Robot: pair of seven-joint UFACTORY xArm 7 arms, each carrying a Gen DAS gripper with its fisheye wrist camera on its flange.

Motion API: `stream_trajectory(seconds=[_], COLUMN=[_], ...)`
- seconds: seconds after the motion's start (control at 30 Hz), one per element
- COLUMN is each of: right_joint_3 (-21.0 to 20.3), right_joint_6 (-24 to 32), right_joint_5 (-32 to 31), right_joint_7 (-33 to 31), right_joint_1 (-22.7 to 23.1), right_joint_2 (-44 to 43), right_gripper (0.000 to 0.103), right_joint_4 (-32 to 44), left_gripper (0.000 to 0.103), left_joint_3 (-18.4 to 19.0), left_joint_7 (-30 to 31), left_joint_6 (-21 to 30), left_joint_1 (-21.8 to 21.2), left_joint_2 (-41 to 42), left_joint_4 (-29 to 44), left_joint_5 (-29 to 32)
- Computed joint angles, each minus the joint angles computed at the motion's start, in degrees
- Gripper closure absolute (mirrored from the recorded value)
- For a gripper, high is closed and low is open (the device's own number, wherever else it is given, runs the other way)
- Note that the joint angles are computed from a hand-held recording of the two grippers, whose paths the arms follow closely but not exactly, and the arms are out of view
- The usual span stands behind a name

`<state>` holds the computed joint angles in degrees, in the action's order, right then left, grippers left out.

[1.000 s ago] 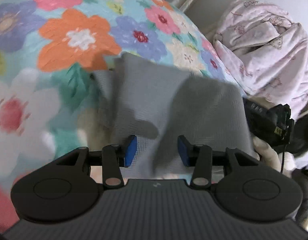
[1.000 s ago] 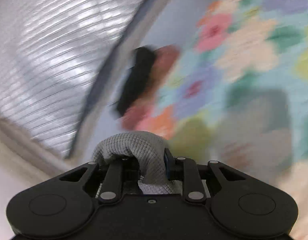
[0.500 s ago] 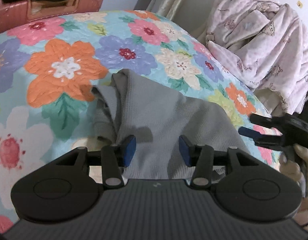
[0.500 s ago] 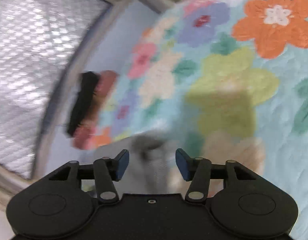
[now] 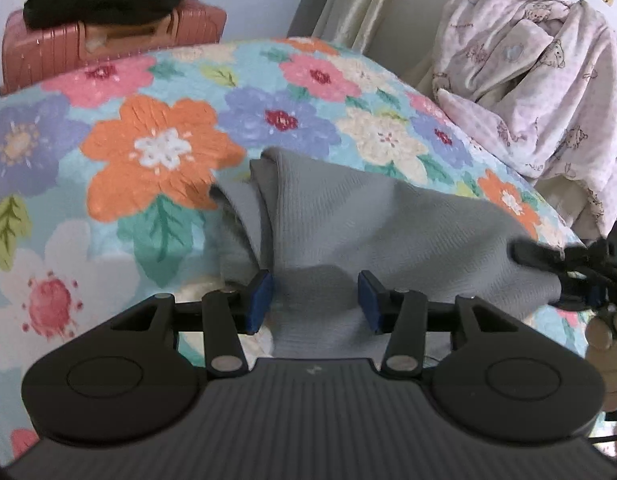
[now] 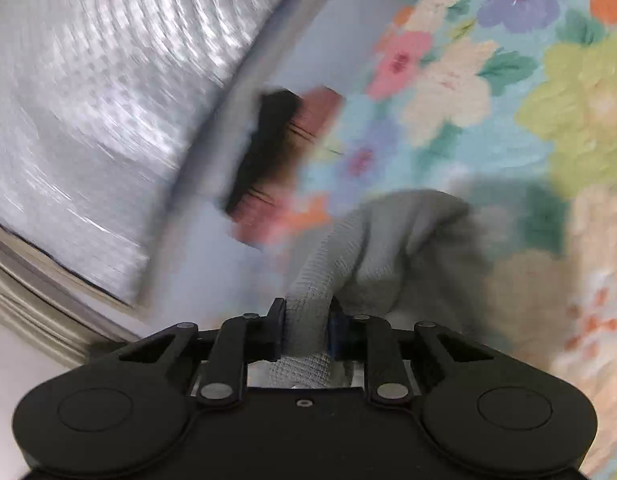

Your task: Fold clothes

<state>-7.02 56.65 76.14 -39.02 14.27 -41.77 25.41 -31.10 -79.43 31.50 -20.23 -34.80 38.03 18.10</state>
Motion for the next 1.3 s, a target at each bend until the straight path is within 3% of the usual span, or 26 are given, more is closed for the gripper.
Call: stream_trajectory(seconds=[0.03, 0.1, 0.13, 0.27, 0.37, 0.43, 0.63, 0.73, 0.8, 0.83, 0.87, 1.0, 1.13, 1.17, 1.23, 1.27, 1.3], right_joint_3=[0.6, 5.7, 7.4, 3.6, 5.2, 5.9, 1.5, 2.4, 3.2, 3.6, 2.6, -2.6, -2.9, -2.7, -1.9, -1.3, -0.7], right_joint_6=[0.1, -2.7, -3.9, -2.5, -4.3, -5.6, -13.4, -15.6, -15.6, -16.1, -16.7, -20.1, -22.5, -23.4, -24.8, -25.4, -26.0], right_joint_5=[-3.2, -14.6, -18.2, -21.4, -28.5, -32.2, -29.8, -30.9, -33.3, -34.1, -33.2, -23.9, -17.9, -15.4, -10.5, -8.3, -6.4], right_joint_7=[1.9, 7.3, 9.3, 11.5, 13.9, 15.4, 15.7, 17.7, 19.0, 19.7, 19.2, 14.8, 6.4, 4.3, 0.8, -0.5, -1.1], right_joint_1=[-0.9, -3.1, -3.7, -1.5, -1.9, -2.0, 3.6, 5.4, 5.6, 5.8, 6.8, 10.9, 14.5, 15.5, 16.7, 17.0, 16.8], right_joint_2=[-0.2, -0.7, -0.3, 0.7, -3.6, -6.1, -8.0, -4.9, -2.9, -2.0, -1.4, -0.6, 2.4, 3.6, 5.9, 6.9, 6.9], right_gripper=[0.079, 0.079, 0.074, 0.062, 0.046, 0.043, 0.039, 0.039, 0.029, 0.016, 0.012, 0.004, 0.007, 0.019, 0.032, 0.042, 0.044], right_joint_4=[0.2, 0.4, 0.2, 1.2, 1.1, 0.9, -1.0, -0.5, -0.3, -0.4, -0.9, -3.2, -1.7, -1.1, 0.0, 0.5, 0.6], left_gripper=[0.057, 0.057, 0.057, 0.056, 0.056, 0.056, 0.047, 0.042, 0.041, 0.036, 0.033, 0.031, 0.032, 0.034, 0.058, 0.061, 0.063], left_joint_3=[0.3, 0.7, 0.6, 0.4, 1.2, 1.8, 4.0, 7.2, 9.5, 9.8, 9.6, 5.7, 3.2, 2.2, 0.5, 0.6, 0.9], left_joint_7=[0.8, 1.6, 1.2, -1.7, 0.7, 2.8, 5.9, 7.7, 9.1, 9.1, 8.5, 4.4, 6.5, 7.5, 9.2, 9.6, 9.9], left_joint_6=[1.2, 2.6, 2.9, 1.1, 0.8, 0.5, -4.8, -10.0, -13.8, -16.2, -19.0, -33.1, -36.9, -36.7, -36.9, -37.8, -38.8], left_joint_1=[-0.3, -0.9, -1.0, -1.3, -2.3, -2.6, -1.7, -2.5, -3.6, -3.3, -2.7, 2.9, 5.6, 6.6, 8.2, 8.2, 7.9], left_joint_2=[0.5, 1.6, 1.8, -1.2, -3.5, -4.5, -6.3, -3.9, -1.0, 0.7, 2.1, 4.8, 6.5, 6.4, 6.3, 6.7, 7.1], left_joint_4=[0.4, 0.7, 0.5, -2.3, -3.3, -3.8, -6.5, -8.5, -9.7, -10.3, -11.0, -15.1, -15.2, -15.0, -14.7, -14.8, -14.9], left_joint_5=[-0.2, -0.7, -0.7, -0.7, -0.2, -0.1, -2.2, -5.8, -9.0, -10.1, -10.9, -12.5, -13.1, -12.7, -12.1, -12.5, -13.1])
